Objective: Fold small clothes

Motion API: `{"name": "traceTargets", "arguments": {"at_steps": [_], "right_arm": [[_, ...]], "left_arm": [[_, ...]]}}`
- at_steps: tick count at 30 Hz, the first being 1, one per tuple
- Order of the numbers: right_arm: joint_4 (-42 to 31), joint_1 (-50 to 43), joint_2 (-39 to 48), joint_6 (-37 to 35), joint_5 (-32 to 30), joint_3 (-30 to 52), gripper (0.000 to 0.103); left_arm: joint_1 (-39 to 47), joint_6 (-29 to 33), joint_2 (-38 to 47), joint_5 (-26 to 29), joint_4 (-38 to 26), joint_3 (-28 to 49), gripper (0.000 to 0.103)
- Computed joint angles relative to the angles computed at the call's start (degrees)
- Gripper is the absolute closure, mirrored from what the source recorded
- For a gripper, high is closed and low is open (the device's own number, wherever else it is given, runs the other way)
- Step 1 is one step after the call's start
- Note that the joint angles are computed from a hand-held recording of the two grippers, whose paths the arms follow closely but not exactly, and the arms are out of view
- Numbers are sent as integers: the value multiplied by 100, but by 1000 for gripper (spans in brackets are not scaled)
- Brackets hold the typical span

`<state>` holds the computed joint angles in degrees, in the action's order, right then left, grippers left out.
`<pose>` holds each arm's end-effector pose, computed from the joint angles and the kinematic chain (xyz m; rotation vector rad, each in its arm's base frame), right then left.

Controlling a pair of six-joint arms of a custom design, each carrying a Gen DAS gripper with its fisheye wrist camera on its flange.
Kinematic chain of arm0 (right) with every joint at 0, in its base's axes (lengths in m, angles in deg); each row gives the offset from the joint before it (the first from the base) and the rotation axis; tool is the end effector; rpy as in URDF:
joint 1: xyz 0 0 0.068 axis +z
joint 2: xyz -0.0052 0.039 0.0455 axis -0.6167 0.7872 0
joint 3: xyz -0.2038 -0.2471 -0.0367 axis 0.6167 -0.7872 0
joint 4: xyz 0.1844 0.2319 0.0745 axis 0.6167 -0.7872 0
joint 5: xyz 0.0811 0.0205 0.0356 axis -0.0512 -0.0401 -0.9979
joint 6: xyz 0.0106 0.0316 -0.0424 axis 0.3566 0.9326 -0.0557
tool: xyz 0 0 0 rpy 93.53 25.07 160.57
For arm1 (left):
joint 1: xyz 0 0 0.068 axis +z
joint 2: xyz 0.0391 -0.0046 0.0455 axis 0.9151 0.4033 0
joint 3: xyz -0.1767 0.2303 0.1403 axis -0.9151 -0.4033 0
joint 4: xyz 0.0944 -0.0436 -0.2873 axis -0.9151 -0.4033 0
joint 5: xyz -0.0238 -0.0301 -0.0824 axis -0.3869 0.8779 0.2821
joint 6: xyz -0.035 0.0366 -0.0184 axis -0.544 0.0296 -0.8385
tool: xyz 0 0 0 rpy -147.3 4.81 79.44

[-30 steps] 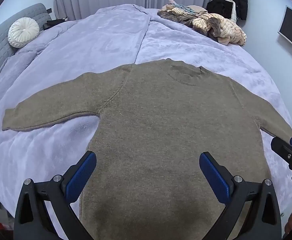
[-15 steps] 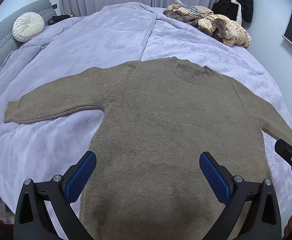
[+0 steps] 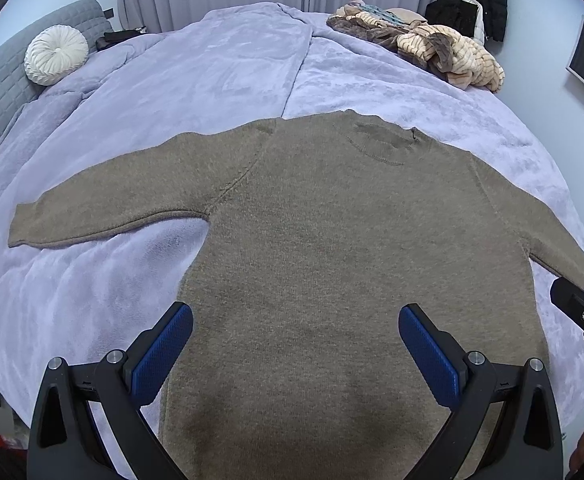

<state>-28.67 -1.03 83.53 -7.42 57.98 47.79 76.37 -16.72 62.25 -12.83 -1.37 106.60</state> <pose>0.2213 0.1468 0.2142 0.5253 2.4905 -0.0674 0.3146 0.0462 0.1808 0.3869 2.5855 -0.1792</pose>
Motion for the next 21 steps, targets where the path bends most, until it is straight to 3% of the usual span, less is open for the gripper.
{"name": "traceTargets", "arguments": {"at_steps": [21], "right_arm": [[121, -110, 195, -30, -180, 8, 0]], "left_arm": [[-98, -75, 236, -161, 74, 106, 0]]}}
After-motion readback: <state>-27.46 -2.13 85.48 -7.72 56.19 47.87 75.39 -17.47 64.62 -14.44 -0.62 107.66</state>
